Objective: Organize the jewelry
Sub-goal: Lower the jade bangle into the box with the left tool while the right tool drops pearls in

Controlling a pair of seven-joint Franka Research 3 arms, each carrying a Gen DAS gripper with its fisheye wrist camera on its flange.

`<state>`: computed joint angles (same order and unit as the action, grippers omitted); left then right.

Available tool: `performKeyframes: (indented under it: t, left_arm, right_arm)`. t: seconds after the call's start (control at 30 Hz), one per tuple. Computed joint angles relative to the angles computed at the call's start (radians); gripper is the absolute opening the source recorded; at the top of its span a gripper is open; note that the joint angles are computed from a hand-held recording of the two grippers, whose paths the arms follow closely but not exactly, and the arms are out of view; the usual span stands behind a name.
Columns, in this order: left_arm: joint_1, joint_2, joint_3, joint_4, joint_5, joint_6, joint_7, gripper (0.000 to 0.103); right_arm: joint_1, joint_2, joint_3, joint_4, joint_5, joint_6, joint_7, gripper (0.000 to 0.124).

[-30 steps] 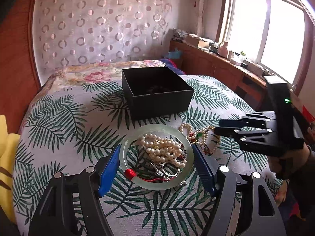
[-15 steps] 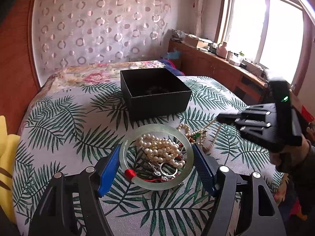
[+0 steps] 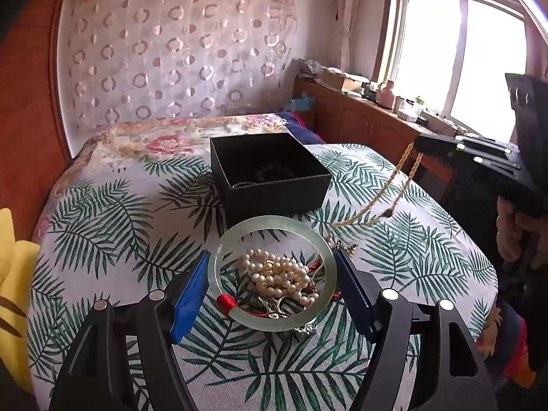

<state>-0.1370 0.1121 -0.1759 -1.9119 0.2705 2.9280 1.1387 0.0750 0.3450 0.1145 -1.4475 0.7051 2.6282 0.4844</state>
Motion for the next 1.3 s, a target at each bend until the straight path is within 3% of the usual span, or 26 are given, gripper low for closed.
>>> performKeyframes:
  t: [0.8,1.03,1.3]
  left_arm:
    - [-0.002,0.028,0.016,0.086,0.065,0.002,-0.044,0.069]
    - [-0.013,0.066,0.029,0.149,0.112,-0.019,-0.072,0.069]
    - [-0.013,0.121,0.037,0.235,0.127,-0.053,-0.079,0.069]
  right_arm:
    - [0.002,0.063,0.028,0.26,0.015,-0.068,0.0,0.005]
    - [0.039,0.141,0.015,0.397,-0.08,-0.068,0.062,0.005]
    - [0.048,0.273,0.023,0.621,-0.179,-0.146,0.157,0.005]
